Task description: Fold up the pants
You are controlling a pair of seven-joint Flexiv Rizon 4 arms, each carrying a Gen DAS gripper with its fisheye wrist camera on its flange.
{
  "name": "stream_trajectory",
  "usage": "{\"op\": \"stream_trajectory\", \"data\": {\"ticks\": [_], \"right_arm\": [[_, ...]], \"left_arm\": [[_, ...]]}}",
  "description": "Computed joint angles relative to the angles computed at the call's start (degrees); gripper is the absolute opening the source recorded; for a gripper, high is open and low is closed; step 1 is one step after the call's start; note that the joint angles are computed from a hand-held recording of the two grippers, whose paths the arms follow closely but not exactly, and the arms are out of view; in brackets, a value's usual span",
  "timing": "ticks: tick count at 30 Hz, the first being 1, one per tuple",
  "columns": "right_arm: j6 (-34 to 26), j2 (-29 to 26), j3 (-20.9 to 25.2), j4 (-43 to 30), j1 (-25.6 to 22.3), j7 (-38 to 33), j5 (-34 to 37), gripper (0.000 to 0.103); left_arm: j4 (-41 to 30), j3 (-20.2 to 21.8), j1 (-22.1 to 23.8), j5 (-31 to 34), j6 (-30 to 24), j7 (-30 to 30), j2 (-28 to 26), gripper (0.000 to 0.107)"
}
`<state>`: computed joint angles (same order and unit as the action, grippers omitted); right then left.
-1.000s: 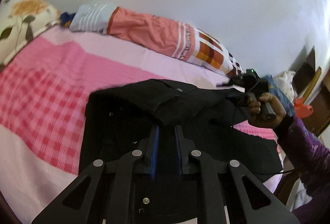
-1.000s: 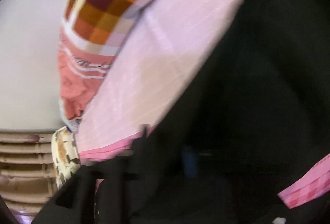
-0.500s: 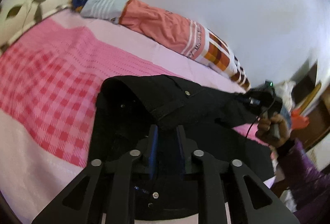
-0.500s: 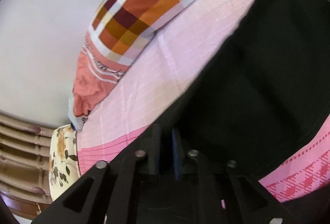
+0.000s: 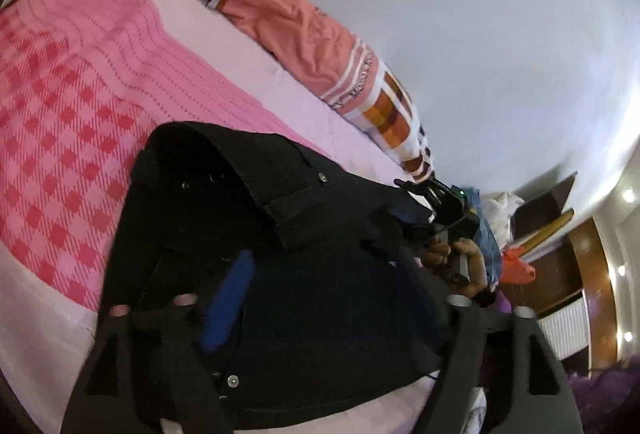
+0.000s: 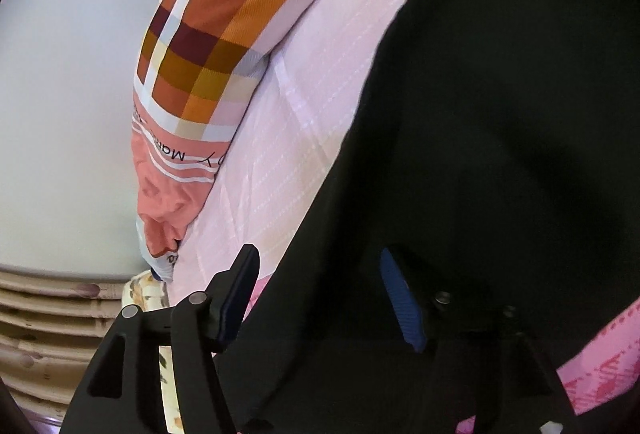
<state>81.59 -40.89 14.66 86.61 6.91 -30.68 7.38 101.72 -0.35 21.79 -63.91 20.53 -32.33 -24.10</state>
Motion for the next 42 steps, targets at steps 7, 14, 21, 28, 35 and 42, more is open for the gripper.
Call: {"op": "stream_trajectory", "data": {"ticks": [7, 14, 21, 28, 35, 42], "right_arm": [[-6.68, -1.35, 0.64, -3.67, -0.25, -4.35, -0.87, 0.009], [0.80, 0.12, 2.40, 0.21, -0.80, -7.48, 2.36, 0.007], [9.26, 6.54, 2.60, 10.05, 1.07, -5.63, 2.95, 0.007], [15.21, 17.30, 0.10, 26.56, 8.16, 1.43, 1.03, 0.007], [19.66, 15.91, 12.43, 34.69, 4.82, 8.96, 2.30, 0.005], [27.78, 12.47, 15.89, 37.21, 1.87, 10.68, -2.82, 0.006]], "left_arm": [[-2.25, -1.65, -0.55, -0.77, 0.24, -8.34, -3.83, 0.077], [-0.28, -1.70, -3.02, -0.02, 9.38, -6.36, -1.49, 0.037], [0.11, -0.45, -1.80, 1.17, 8.15, -4.58, 1.04, 0.036], [2.82, 2.73, -0.19, 5.87, 6.02, -6.10, 3.66, 0.036], [7.03, 5.47, 0.66, 12.71, 6.41, -6.68, 5.29, 0.036], [11.27, 5.46, -0.14, 14.97, 12.65, -1.31, 6.46, 0.041]]}}
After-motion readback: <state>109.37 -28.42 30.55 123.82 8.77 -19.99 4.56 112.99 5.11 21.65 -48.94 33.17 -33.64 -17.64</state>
